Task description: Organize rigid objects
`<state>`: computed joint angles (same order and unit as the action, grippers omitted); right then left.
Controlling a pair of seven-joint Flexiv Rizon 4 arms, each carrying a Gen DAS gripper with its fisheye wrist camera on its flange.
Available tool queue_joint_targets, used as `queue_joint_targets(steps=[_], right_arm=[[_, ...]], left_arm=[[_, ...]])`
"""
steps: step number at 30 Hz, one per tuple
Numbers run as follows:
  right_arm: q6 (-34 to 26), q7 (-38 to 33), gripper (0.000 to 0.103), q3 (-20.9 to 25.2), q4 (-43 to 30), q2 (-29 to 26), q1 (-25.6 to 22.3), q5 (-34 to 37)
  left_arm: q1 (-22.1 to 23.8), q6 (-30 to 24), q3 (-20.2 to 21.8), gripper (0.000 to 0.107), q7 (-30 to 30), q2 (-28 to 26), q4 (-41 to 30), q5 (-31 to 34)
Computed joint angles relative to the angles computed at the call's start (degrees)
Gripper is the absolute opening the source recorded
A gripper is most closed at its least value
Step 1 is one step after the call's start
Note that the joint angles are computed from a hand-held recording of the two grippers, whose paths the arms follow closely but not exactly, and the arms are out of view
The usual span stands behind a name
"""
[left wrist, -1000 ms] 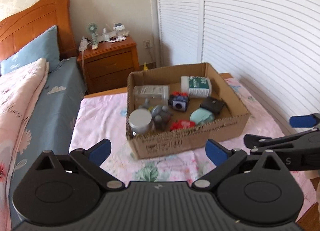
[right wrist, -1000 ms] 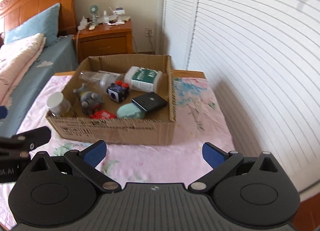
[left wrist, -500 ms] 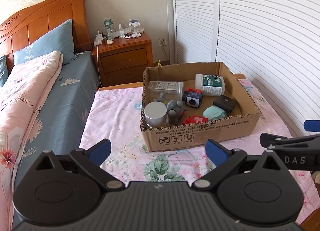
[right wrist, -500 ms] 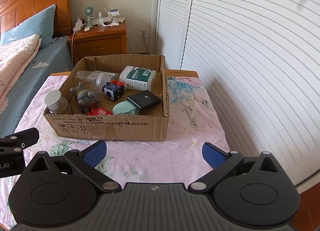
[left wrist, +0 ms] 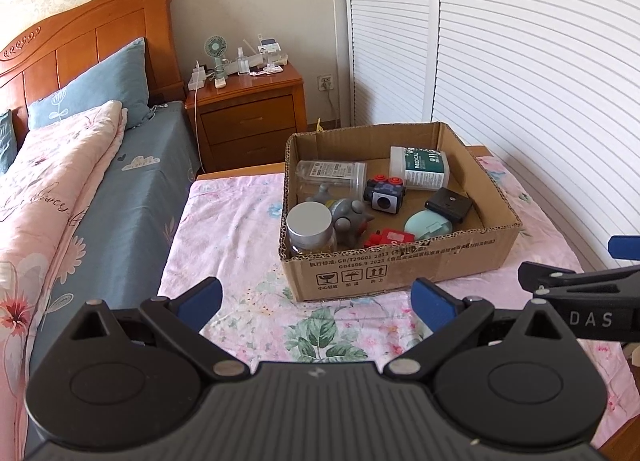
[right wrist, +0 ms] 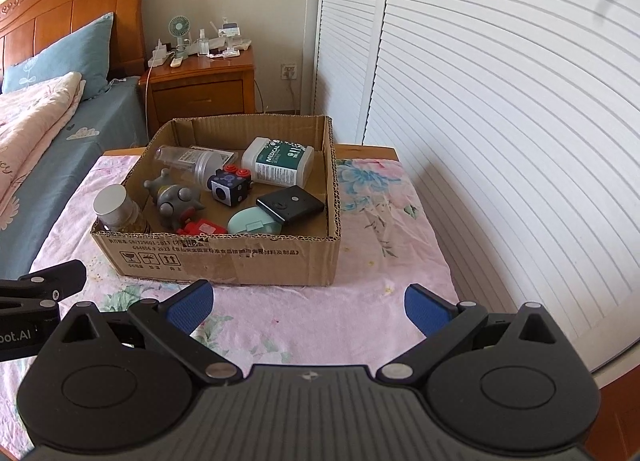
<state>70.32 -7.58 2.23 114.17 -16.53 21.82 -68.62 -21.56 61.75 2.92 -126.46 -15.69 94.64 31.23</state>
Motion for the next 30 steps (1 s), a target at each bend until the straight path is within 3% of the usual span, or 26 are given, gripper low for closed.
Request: queue_joint_targets(steps=[30], right_arm=[[0.3, 1.7, 0.103, 0.2, 0.4, 0.5, -0.6, -1.9]], left_arm=[[-0.3, -0.6, -0.3, 0.1, -0.2, 0.1, -0.1, 0.2]])
